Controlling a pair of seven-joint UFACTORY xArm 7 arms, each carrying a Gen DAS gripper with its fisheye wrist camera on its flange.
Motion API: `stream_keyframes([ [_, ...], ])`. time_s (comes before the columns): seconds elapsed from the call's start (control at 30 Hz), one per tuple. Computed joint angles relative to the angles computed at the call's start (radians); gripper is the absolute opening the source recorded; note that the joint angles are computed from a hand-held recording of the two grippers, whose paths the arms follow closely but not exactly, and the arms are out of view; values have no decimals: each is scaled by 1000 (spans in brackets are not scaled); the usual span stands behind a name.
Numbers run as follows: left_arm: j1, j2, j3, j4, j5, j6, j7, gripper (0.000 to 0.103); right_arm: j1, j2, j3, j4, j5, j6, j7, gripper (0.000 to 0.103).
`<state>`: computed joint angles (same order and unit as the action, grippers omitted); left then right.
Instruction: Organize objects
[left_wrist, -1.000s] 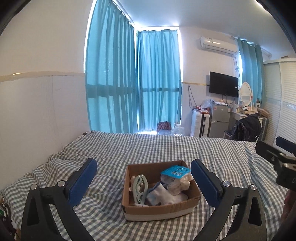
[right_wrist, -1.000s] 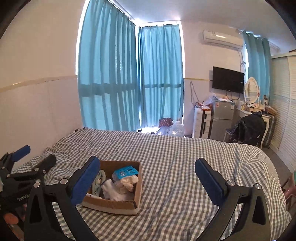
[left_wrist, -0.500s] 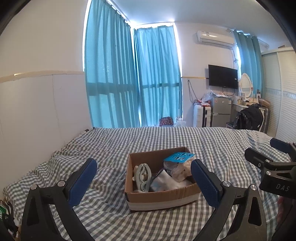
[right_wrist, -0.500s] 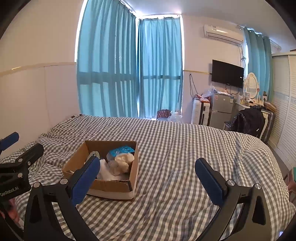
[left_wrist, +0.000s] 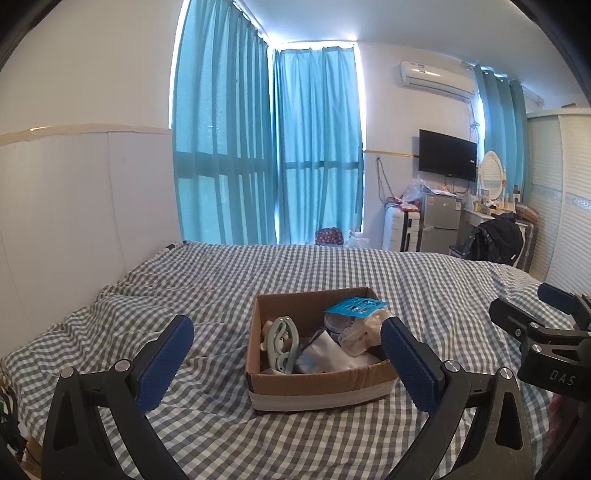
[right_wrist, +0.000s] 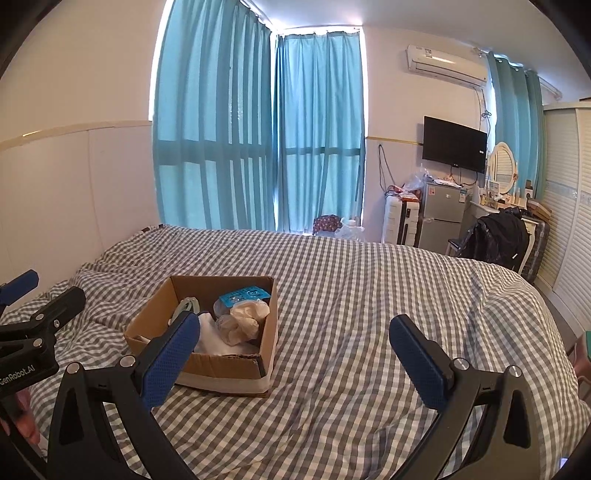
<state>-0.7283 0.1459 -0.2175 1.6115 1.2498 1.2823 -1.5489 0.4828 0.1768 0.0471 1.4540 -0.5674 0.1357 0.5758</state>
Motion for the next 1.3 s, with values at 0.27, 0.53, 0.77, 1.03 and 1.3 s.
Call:
stream_keyframes([
  [0.27, 0, -5, -5, -5, -4, 7, -10, 103, 1, -3, 4, -3, -4, 2, 3, 103],
  [0.53, -1, -7, -6, -6, -8, 14, -8, 103, 5, -6, 4, -8, -7, 4, 12, 103],
  [0.77, 4, -11, -6, -8, -14, 4, 1, 103, 7, -3, 6, 1, -16, 13, 18, 103],
  [1.03, 1, -7, -7, -5, -14, 17, 6, 103, 8, -2, 8, 3, -19, 16, 9, 103],
  [1.3, -1, -11, -7, -10, -16, 31, 0, 103, 6, -3, 11, -1, -18, 18, 5, 103],
])
